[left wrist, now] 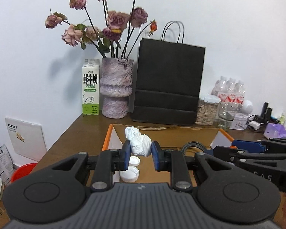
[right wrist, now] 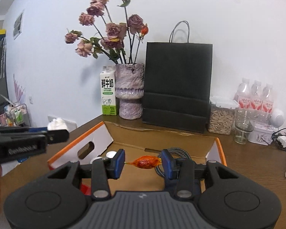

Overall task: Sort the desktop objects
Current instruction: 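Carry the tissue and orange item into the box and open both tools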

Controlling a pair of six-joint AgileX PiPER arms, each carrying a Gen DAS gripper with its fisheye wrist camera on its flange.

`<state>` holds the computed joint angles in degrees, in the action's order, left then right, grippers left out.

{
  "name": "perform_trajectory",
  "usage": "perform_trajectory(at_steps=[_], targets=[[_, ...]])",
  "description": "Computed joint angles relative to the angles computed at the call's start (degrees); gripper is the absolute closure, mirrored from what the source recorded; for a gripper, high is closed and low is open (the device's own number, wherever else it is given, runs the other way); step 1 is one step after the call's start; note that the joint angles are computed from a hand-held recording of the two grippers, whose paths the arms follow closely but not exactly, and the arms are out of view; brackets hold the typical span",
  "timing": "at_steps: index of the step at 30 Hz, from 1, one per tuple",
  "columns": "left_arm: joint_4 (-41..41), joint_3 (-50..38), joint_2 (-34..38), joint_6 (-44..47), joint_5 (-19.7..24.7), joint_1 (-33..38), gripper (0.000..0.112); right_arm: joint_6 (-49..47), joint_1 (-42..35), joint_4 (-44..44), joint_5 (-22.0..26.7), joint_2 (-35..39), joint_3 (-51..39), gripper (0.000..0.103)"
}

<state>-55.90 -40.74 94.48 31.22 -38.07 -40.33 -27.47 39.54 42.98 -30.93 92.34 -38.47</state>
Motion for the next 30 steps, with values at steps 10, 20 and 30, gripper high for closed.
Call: perform_trajectory(at_steps=[10,20,30], targets=[[5.71,-3.84,8.72,-5.74,4.13,4.93,0.089,13.42,-5.74,-13.79,3.59,8.62,-3.83,0.063],[4.92,-3.86,10.76,-3.68,3.72,3.88,0.088,10.45,-4.34,-10.71,2.63,11.36,-4.93,0.062],[-0.03,-1.33,9.76,-1.86,-6.05,-0.13,0.016,5.72,-1.35,-2.96,-4.86,9.47,-1.74,0.002]])
